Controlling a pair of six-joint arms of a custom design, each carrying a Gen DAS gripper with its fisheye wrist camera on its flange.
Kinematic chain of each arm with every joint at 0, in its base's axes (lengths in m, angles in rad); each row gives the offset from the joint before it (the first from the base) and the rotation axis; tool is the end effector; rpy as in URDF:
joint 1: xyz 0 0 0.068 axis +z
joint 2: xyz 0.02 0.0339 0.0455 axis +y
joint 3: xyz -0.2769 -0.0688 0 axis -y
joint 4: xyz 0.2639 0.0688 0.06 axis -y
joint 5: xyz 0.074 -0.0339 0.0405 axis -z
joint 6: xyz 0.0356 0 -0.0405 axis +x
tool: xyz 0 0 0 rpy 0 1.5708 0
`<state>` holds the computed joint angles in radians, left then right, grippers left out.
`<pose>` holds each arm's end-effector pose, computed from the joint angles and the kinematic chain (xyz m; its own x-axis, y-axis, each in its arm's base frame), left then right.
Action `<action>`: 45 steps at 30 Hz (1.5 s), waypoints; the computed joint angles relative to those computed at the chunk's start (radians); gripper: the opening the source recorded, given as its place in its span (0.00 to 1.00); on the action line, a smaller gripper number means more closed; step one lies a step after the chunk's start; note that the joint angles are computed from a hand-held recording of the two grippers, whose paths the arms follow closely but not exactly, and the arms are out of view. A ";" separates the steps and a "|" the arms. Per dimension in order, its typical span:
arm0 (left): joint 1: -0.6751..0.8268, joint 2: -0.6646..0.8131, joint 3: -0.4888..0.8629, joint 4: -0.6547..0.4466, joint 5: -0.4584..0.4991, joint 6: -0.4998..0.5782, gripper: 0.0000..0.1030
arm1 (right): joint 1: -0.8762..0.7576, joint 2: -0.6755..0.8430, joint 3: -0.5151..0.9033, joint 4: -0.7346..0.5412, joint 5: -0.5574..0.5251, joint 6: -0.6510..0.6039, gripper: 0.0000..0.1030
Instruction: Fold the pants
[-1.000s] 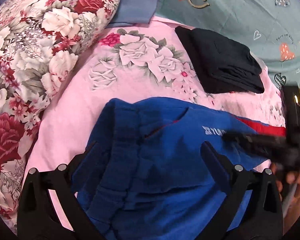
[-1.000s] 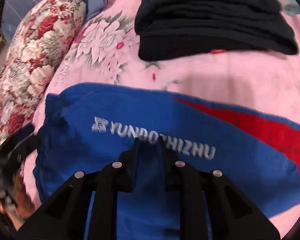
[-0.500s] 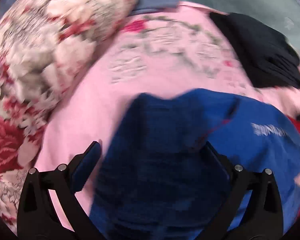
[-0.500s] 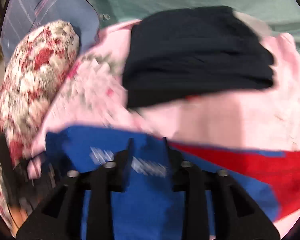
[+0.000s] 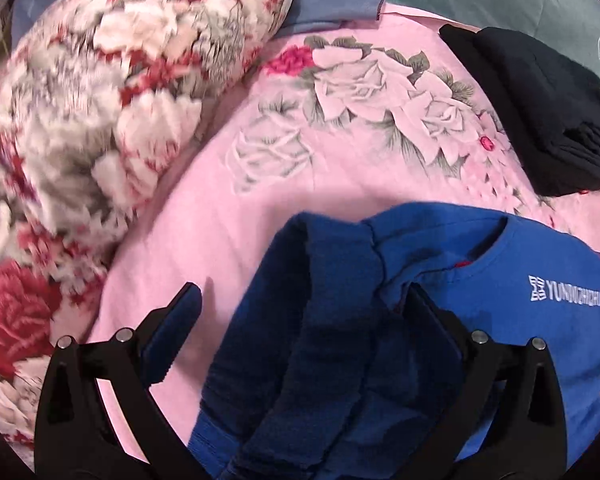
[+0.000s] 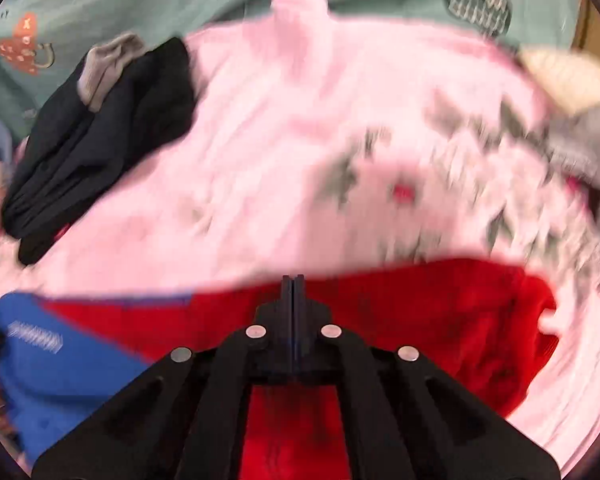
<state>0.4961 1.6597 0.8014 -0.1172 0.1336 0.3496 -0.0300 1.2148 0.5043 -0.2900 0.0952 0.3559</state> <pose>0.2870 0.1500 0.1383 -0.8232 -0.0596 -0.5646 -0.1321 0.9873 0.0885 0.2216 -0.0100 0.1543 -0.7604 0.3698 -0.5339 0.3692 0.9224 0.1131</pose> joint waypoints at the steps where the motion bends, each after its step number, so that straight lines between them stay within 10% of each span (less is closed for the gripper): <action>1: -0.008 -0.006 -0.003 0.004 -0.016 0.002 0.98 | 0.009 0.010 0.016 -0.019 0.018 0.019 0.09; 6: 0.029 -0.117 -0.030 -0.062 0.029 0.006 0.98 | -0.045 -0.256 -0.040 -0.138 -0.038 -0.080 0.32; 12: -0.002 -0.265 -0.081 -0.157 0.175 0.022 0.98 | -0.282 -0.278 -0.115 -0.226 -0.147 -0.335 0.34; 19: -0.171 -0.132 -0.095 -0.021 0.007 -0.064 0.98 | -0.274 -0.086 -0.124 0.082 -0.022 -0.127 0.41; 28: -0.148 -0.075 -0.085 0.066 -0.031 -0.004 0.98 | -0.320 -0.276 -0.114 -0.214 -0.186 -0.317 0.44; 34: -0.181 -0.021 -0.049 0.137 -0.078 -0.038 0.98 | -0.247 -0.126 -0.151 0.044 0.011 -0.182 0.54; 37: -0.184 -0.040 -0.025 0.064 -0.106 -0.044 0.98 | -0.112 -0.066 -0.072 -0.036 0.150 -0.021 0.56; 45: -0.015 -0.217 -0.102 -0.132 0.153 0.061 0.98 | 0.203 -0.399 -0.146 -0.289 0.079 0.001 0.64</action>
